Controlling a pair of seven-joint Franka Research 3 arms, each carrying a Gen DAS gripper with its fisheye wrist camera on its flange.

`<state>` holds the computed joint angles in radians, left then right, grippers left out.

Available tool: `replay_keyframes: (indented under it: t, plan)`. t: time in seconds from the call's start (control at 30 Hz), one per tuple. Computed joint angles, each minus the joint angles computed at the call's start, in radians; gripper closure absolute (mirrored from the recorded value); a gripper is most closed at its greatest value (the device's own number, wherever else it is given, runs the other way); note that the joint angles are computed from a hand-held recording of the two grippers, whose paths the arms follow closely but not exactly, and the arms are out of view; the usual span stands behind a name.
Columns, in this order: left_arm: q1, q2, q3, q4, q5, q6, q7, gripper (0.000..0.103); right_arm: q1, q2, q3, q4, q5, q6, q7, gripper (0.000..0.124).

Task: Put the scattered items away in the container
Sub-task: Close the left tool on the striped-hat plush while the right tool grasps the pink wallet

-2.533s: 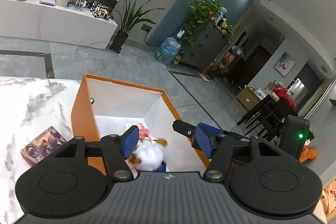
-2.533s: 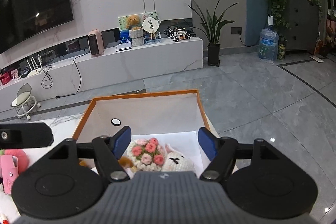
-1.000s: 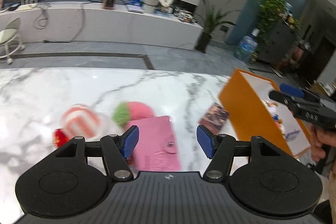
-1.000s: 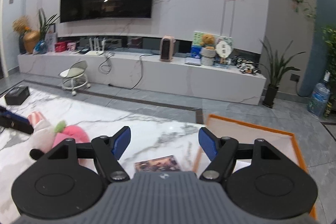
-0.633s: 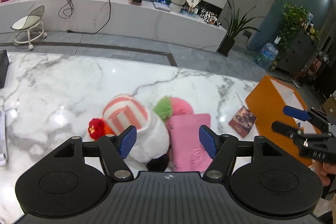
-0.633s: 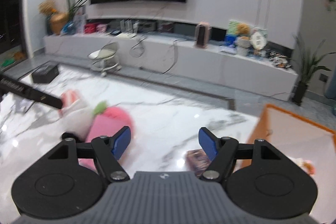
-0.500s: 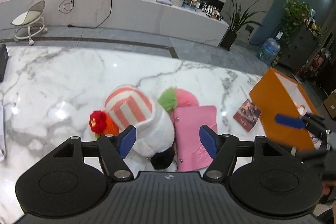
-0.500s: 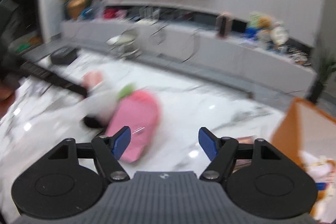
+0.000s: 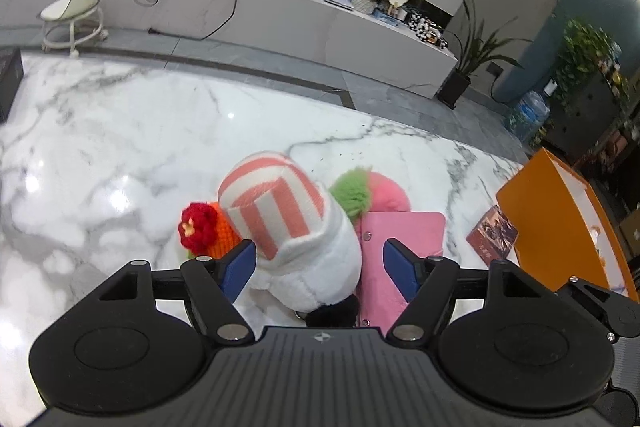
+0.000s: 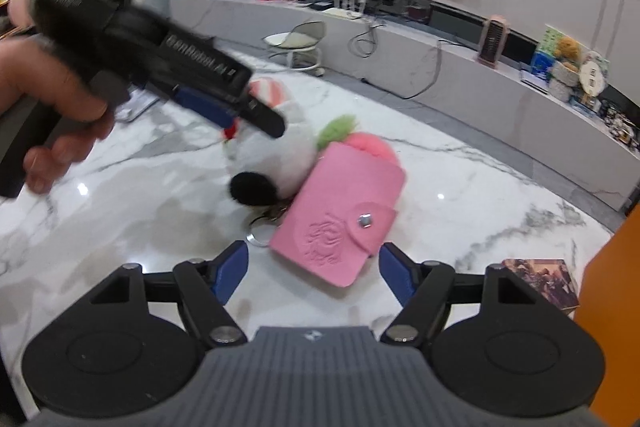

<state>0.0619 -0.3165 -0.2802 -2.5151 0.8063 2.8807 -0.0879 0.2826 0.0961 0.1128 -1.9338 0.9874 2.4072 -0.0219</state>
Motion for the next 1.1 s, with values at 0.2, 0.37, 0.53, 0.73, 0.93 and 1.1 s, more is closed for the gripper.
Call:
replay_keyframes:
  t: [0.2, 0.37, 0.53, 0.73, 0.93, 1.1]
  plan:
    - [0.035, 0.019, -0.018, 0.005, 0.066, 0.002, -0.091, 0.02, 0.012, 0.039, 0.012, 0.033, -0.014, 0.051, 0.102, 0.044]
    - [0.037, 0.025, -0.004, 0.001, 0.107, 0.021, -0.13, 0.017, 0.021, 0.061, 0.024, 0.043, -0.048, 0.082, 0.168, 0.042]
    - [0.034, 0.047, 0.014, 0.001, 0.114, 0.042, -0.138, 0.016, 0.028, 0.072, 0.035, 0.046, -0.077, 0.1, 0.225, 0.042]
    - [0.071, 0.063, 0.007, -0.006, 0.189, 0.1, -0.232, 0.014, 0.041, 0.079, 0.047, 0.038, -0.099, 0.143, 0.258, 0.039]
    - [0.083, 0.077, 0.016, -0.004, 0.22, 0.137, -0.264, 0.014, 0.052, 0.1, 0.059, 0.041, -0.106, 0.195, 0.313, 0.036]
    - [0.081, 0.086, 0.022, 0.002, 0.215, 0.142, -0.266, 0.015, 0.063, 0.113, 0.073, 0.034, -0.111, 0.256, 0.327, 0.034]
